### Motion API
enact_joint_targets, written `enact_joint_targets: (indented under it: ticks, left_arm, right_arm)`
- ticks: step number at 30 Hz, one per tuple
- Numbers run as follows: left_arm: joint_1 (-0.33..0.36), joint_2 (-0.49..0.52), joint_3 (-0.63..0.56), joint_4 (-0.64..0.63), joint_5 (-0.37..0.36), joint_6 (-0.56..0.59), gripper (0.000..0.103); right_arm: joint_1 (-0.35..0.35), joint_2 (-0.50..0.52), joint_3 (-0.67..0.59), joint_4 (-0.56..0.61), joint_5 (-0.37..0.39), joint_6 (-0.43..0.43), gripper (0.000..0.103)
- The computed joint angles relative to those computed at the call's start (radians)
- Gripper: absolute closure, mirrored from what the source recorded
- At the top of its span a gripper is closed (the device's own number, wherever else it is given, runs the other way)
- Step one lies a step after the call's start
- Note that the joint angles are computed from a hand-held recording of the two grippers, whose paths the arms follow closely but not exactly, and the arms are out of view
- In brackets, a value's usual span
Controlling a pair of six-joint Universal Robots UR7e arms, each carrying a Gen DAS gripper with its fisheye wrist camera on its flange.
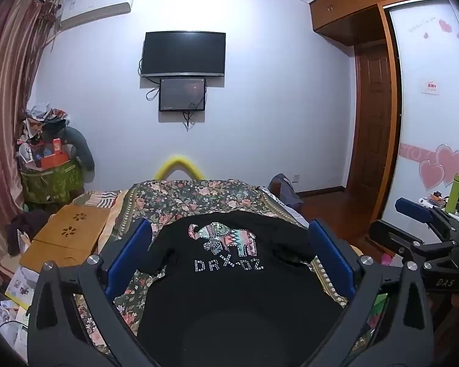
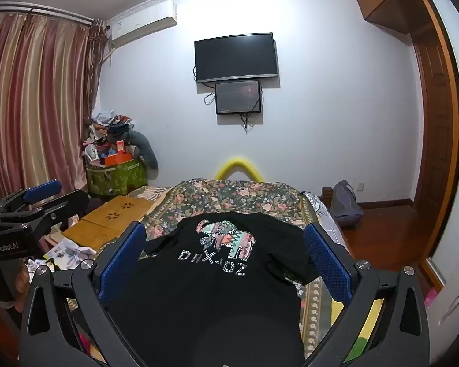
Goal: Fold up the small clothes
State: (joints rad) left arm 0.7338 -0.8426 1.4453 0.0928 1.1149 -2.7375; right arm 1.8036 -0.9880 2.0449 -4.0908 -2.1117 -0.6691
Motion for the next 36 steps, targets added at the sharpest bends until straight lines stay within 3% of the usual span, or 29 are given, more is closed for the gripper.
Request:
enact_joint_targets:
  ticks: [12,36]
  left_arm:
    - [0.025,-0.011,0.016,0.007,0.021,-0.015,0.000]
    - [0.018,0.017,-0.037,0.046,-0.005,-0.028,0.000]
  right_arm:
    - [-0.006,-0.006,-0.003,0.018,0.001,0.009,0.001]
    - [-0.006,0.000,-0.010,0.025,-0.010,0.022,0.001]
